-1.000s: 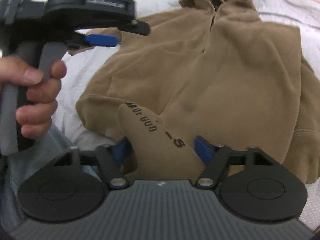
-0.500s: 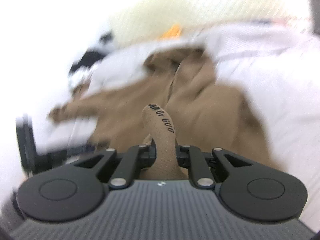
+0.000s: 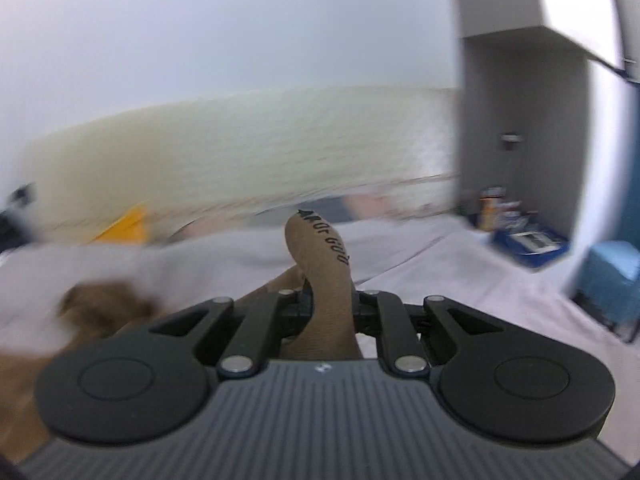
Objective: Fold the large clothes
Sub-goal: 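Pull the held sleeve outward from the jacket body with the right gripper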
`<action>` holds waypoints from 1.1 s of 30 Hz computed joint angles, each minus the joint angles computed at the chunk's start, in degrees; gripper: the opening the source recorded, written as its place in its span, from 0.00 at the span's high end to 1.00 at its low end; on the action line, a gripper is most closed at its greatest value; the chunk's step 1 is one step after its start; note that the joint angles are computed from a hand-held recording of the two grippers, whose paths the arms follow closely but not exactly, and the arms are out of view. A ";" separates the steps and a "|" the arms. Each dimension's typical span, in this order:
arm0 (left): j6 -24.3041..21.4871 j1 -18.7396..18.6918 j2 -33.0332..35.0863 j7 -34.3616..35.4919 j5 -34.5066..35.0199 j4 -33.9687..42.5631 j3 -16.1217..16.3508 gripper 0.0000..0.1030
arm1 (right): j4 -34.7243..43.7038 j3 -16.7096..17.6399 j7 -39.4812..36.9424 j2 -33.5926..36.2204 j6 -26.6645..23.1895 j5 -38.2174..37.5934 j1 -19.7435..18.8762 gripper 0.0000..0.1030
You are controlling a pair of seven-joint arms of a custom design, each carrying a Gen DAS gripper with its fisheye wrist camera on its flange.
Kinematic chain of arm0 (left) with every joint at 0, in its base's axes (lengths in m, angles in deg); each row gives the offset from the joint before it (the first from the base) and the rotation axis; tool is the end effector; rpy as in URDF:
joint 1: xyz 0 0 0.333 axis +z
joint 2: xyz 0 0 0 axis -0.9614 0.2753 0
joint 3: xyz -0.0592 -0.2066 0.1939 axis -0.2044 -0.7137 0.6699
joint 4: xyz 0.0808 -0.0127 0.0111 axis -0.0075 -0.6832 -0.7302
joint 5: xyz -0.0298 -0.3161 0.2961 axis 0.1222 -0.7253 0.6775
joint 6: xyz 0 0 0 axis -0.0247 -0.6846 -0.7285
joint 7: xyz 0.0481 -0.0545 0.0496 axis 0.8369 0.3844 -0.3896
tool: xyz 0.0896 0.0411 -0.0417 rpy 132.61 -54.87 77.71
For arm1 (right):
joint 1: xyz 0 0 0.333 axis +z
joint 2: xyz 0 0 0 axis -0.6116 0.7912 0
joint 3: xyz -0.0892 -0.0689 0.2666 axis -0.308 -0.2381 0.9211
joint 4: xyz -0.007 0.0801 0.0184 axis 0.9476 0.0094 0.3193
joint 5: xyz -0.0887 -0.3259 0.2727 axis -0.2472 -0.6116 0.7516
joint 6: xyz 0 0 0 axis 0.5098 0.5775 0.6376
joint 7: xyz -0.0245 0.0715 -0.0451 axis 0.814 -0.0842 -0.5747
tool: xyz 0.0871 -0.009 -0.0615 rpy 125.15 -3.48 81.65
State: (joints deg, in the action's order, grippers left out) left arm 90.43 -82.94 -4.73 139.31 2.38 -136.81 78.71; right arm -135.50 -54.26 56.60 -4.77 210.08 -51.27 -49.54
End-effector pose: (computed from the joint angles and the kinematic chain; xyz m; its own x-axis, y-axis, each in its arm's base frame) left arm 0.3864 -0.0678 0.5607 0.1626 -0.9173 0.3634 -0.6130 -0.3825 -0.6913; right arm 0.4749 -0.0865 0.8050 -0.2523 -0.9654 -0.0656 -0.2860 0.1392 -0.9481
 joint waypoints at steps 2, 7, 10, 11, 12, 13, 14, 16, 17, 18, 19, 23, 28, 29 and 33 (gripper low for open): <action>0.49 0.38 1.15 -0.32 0.33 0.48 -0.60 0.31 | 5.42 0.50 3.31 6.20 1.67 -2.43 -3.26 0.87; 3.30 2.02 4.21 -1.67 2.05 1.61 -2.22 0.31 | 17.06 -3.83 8.55 20.49 1.03 -2.38 -3.12 0.87; 5.18 3.13 7.12 -3.24 3.27 3.13 -3.23 0.31 | 18.72 -6.60 11.67 25.45 2.29 -2.73 -2.06 0.87; 5.69 3.21 8.00 -3.50 3.59 3.65 -3.29 0.31 | 19.72 -7.77 11.56 27.97 3.07 -0.77 -1.81 0.87; 6.00 3.37 9.01 -3.81 3.94 4.39 -3.46 0.31 | 20.54 -8.60 11.84 30.02 3.42 0.78 -1.48 0.87; 6.53 3.54 10.17 -4.13 4.32 5.16 -3.70 0.31 | 20.12 -9.42 11.39 31.38 4.21 3.13 -1.45 0.87; 7.07 3.50 11.10 -3.98 4.60 5.74 -3.43 0.31 | 19.55 -10.01 10.63 32.69 4.75 5.65 -1.54 0.87; 8.00 4.07 13.25 -4.51 5.34 7.18 -3.81 0.31 | 17.82 -10.28 7.04 34.81 5.83 12.17 -2.18 0.87; 8.60 3.99 14.25 -4.44 5.47 7.72 -3.55 0.31 | 16.56 -9.83 3.90 35.24 6.67 16.89 -2.85 0.87; 9.27 3.59 15.38 -3.56 5.44 8.28 -2.58 0.31 | 15.90 -9.20 0.07 36.20 7.50 21.93 -3.69 0.87; 9.46 3.97 16.28 -3.76 5.66 8.80 -2.85 0.31 | 14.97 -8.63 -3.31 37.06 8.18 26.10 -4.38 0.87; 8.71 3.49 18.77 -3.14 5.09 10.38 -2.14 0.31 | 13.84 -7.79 -10.66 39.43 8.51 34.12 -5.30 0.84; 7.72 2.27 19.92 -1.49 3.41 10.89 -1.30 0.31 | 11.66 -8.54 -12.05 37.45 8.44 38.09 -5.07 0.59; 7.77 2.00 19.84 -1.05 3.07 10.79 -1.14 0.31 | 10.72 -9.72 -10.19 36.33 8.40 35.23 -4.26 0.54; 5.96 -0.18 18.77 1.85 0.50 10.33 0.57 0.30 | 6.27 -13.13 -1.84 31.49 12.34 19.29 -1.42 0.37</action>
State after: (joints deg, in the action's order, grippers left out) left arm 96.39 -83.12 14.04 141.16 2.88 -126.48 79.28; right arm -129.23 -67.40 54.75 26.72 222.42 -31.98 -50.95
